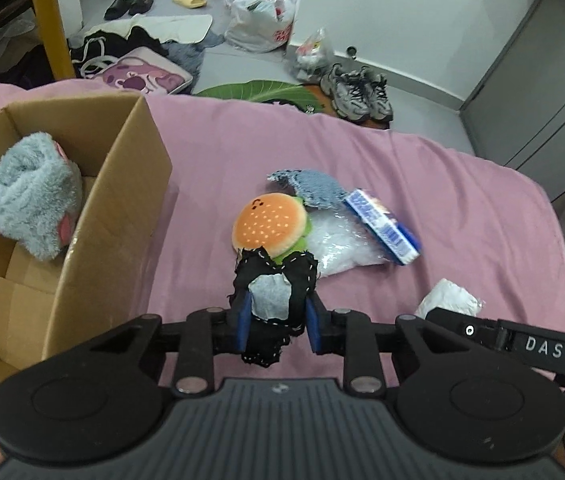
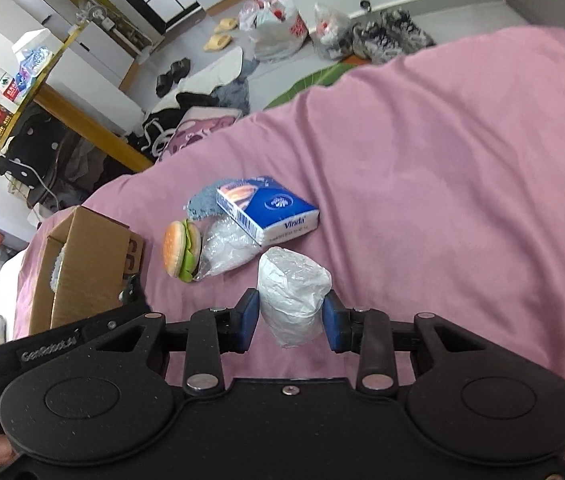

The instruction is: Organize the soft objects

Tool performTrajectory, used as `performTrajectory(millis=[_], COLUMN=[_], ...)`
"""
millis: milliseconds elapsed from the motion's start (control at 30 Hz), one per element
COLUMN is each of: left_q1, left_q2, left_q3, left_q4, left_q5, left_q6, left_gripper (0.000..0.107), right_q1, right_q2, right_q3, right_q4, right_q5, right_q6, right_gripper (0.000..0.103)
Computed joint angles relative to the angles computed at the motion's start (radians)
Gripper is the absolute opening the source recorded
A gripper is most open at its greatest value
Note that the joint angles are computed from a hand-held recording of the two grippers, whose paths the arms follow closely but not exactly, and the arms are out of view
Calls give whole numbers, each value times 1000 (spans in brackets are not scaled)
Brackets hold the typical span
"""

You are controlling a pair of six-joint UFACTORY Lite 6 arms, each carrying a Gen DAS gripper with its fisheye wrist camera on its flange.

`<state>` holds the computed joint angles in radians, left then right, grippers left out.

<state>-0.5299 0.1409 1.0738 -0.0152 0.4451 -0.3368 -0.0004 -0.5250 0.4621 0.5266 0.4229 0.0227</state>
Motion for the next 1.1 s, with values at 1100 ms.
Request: performTrajectory(millis=[1100], left_q1=[247], left_q2=[-376], left_q3=[38], left_q4=[-271], left_q5=[345], left_q6=[450], left_gripper=[27], right_q1=[690], right_q2=[-193], right_q3=[274], right_q4=[-1072], right_q5=[411], right_q6=[1353], right_gripper=[34])
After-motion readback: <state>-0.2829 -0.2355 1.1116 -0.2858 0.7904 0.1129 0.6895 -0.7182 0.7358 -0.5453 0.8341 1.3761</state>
